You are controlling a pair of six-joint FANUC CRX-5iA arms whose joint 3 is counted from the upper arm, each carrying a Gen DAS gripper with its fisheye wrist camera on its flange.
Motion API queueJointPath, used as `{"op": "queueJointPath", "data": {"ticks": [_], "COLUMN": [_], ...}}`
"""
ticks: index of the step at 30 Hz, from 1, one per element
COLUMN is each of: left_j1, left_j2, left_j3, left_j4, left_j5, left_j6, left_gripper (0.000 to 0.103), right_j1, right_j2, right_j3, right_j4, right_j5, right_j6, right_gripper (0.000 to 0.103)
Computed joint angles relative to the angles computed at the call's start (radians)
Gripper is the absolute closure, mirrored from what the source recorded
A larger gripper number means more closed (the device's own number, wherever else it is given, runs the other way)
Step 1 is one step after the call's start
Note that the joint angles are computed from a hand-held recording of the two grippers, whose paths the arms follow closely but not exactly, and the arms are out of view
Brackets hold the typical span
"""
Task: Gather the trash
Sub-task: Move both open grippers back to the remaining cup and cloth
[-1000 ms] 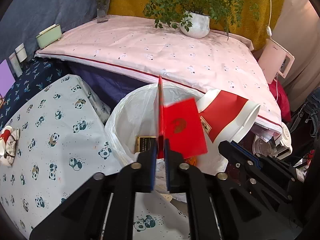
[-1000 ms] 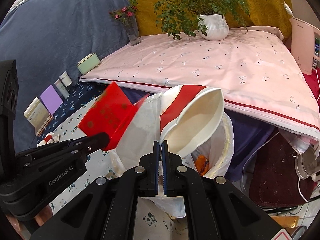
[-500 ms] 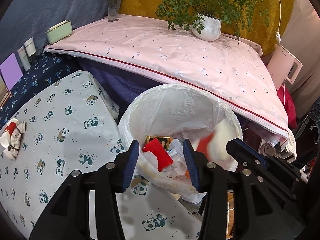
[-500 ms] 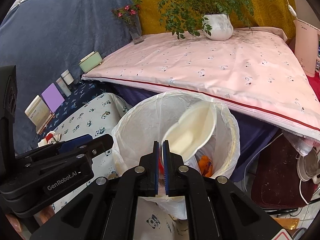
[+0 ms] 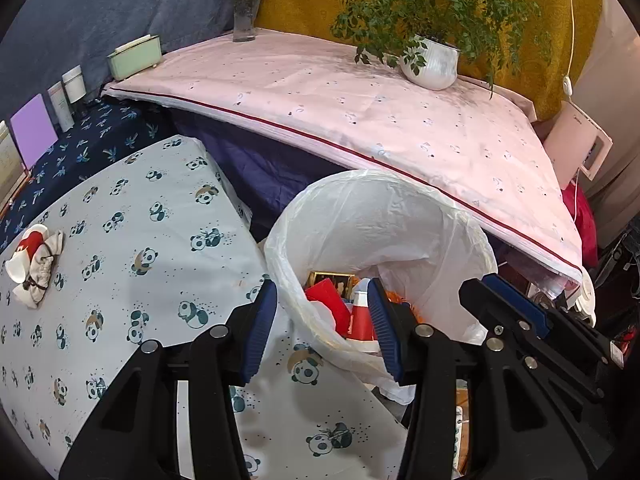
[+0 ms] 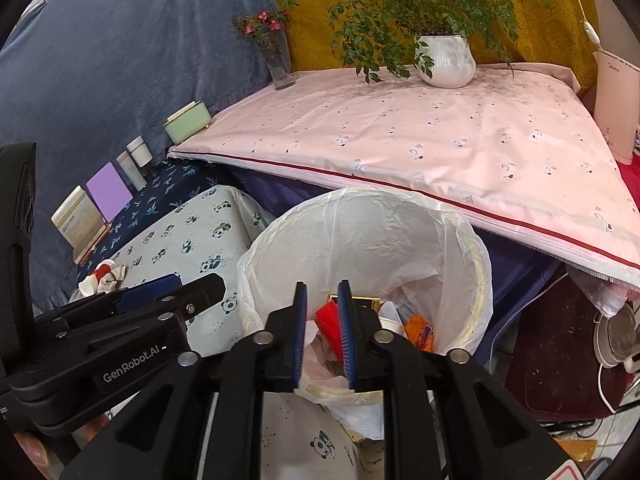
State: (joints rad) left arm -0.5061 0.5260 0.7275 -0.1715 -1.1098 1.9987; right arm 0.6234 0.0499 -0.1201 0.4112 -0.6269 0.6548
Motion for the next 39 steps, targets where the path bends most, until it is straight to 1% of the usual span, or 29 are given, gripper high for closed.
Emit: {"op": "queueJointPath", "data": {"ticks": [3,5,7,12,15,18,21,28,31,34,39], "left_j1": [0.008,0.014,0.021,0.049,0.066,0.088,0.110,0.169,0.202,0.239,0.291], "left_j2": [-0.019,-0.034,-0.056,-0.109,-0.139,-0.178,-0.216,-0.303,-0.335,-0.366,-0.392], "left_j3": [-0.027,-0.047,-0.075,-0.146,-0.184,-0.234,-0.281,-0.386,-0.429,-0.466,-0.497], "left_j4": [-0.006,-0.012,-0.025,-0.037,-0.054,-0.076,-0.097,-0.144,-0.148,-0.161,-0.182], "left_j5": [0.010,0.016,0.028,0.049,0.054,0.065,0.068,0.076,0.079,0.077,0.068], "left_j6": [0.016,0.030,0.048,0.078,0.106,0.140,0.169,0.244,0.260,0.276,0.281], "left_gripper": [0.057,0.051,0.049,0.049,0.047,0.042,0.040,0.029,0.028,0.020,0.014], "right_j1": [0.009,0.017,0.026,0.053,0.073,0.096,0.121,0.178,0.200,0.222,0.247], "right_j2": [0.004,0.009,0.016,0.041,0.061,0.085,0.117,0.202,0.239,0.278,0.342], "right_j3": [0.006,0.014,0.026,0.064,0.093,0.127,0.169,0.288,0.338,0.390,0.476], "right_j4": [0.009,0.011,0.007,-0.004,-0.021,-0.035,-0.050,-0.107,-0.124,-0.136,-0.170], "right_j5": [-0.003,-0.007,-0.012,-0.025,-0.034,-0.044,-0.058,-0.100,-0.117,-0.133,-0.167], "right_j6": [-0.002,0.003,0.014,0.044,0.071,0.098,0.126,0.200,0.225,0.247,0.294], "right_gripper": [0.079,0.078,0.077,0.077,0.077,0.077,0.077,0.076,0.075,0.070,0.069]}}
